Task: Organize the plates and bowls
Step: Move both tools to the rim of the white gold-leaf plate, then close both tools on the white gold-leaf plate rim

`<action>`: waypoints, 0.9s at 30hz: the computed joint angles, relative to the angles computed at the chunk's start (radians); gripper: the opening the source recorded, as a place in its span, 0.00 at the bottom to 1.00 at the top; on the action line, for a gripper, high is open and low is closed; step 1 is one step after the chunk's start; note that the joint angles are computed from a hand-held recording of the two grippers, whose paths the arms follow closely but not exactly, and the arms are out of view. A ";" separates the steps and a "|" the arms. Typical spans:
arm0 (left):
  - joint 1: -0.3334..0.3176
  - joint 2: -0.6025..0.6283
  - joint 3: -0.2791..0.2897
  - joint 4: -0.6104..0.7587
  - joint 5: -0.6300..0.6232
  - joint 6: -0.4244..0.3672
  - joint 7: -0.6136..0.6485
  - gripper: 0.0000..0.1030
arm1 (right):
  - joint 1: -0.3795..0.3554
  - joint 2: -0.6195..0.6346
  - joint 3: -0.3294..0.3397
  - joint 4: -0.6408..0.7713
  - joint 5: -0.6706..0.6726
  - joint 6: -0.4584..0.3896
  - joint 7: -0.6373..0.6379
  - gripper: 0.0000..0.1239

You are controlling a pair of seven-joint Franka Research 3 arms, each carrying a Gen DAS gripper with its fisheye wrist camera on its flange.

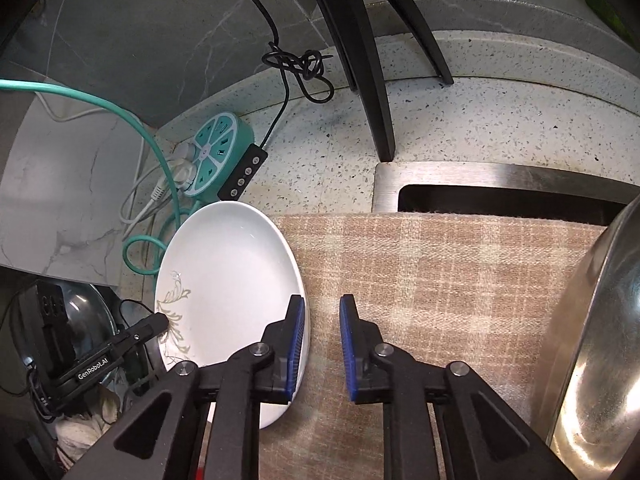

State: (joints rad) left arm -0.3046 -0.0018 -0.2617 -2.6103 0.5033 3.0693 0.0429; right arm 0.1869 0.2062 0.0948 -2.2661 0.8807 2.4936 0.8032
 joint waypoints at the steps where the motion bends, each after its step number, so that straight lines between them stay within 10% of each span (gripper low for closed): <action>1: 0.000 0.002 0.000 0.000 0.001 0.003 0.002 0.07 | 0.001 0.001 0.001 0.001 0.001 -0.002 0.000 0.10; 27: -0.015 0.034 0.037 0.036 0.172 0.009 -0.145 0.05 | 0.012 0.006 0.005 0.002 -0.017 -0.007 0.028 0.03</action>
State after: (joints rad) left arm -0.3197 0.0322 -0.2247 -2.5743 0.6755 3.0786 -0.1020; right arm 0.1993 0.2120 0.0997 -2.2646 0.8642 2.4861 0.8309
